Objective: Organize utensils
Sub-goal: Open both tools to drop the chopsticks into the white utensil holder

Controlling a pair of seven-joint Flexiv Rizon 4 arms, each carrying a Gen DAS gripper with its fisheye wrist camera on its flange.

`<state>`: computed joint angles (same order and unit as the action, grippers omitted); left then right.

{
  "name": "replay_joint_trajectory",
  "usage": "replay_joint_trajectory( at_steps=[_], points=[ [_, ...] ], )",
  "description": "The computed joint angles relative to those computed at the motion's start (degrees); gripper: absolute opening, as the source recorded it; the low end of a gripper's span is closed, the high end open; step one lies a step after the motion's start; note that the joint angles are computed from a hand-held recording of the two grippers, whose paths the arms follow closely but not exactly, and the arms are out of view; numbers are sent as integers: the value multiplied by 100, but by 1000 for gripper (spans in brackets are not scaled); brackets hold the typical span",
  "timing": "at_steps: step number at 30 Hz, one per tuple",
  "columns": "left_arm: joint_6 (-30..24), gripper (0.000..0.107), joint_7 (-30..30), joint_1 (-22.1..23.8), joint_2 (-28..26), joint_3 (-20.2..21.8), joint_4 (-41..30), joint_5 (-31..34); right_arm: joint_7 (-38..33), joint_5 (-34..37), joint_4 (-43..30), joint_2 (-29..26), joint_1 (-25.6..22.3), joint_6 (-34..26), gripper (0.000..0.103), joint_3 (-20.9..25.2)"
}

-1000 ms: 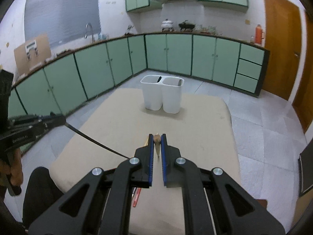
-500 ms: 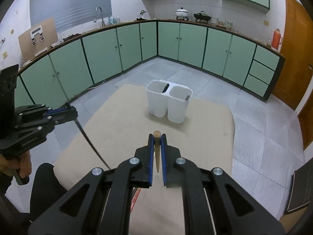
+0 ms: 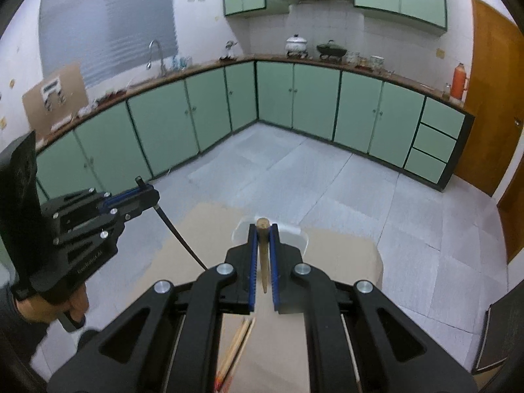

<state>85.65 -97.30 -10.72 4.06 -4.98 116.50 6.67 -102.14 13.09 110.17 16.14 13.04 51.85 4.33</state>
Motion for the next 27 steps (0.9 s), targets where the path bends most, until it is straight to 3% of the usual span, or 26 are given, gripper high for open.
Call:
replay_joint_trajectory(
  at_steps=[3, 10, 12, 16, 21, 22, 23, 25, 27],
  points=[
    [-78, 7, -458, 183, -414, -59, -623, 446, 121, -57, -319, -446, 5, 223, 6, -41],
    [251, 7, -887, -188, -1586, 473, -1586, 722, 378, -428, -572, -1502, -175, 968, 6, 93],
    [365, 7, -925, -370, -1824, 711, -1650, 692, 437, -486, -661, -1793, -240, 980, 6, 116],
    [506, 7, -618, -331, -2233, 659, -1508, 185, 497, -472, -708, -2208, -403, 1013, 6, 193],
    [638, 8, -433, -529, -2371, 905, -1315, -166, 453, -374, -635, -2407, -574, 1035, 10, 316],
    [666, 18, -413, -579, -2358, 964, -1274, -233, 463, -357, -575, -2380, -600, 1077, 15, 332],
    [707, 41, -410, -626, -2303, 1030, -1199, -289, 453, -314, -536, -2346, -626, 1088, 20, 351],
    [788, 66, -505, -918, -2228, 1385, -1137, -256, 469, -313, -390, -2241, -639, 1193, 32, 376],
    [862, 72, -629, -1261, -2074, 1791, -1024, -86, 303, -99, -232, -2032, -690, 1257, 33, 425]
  ],
)
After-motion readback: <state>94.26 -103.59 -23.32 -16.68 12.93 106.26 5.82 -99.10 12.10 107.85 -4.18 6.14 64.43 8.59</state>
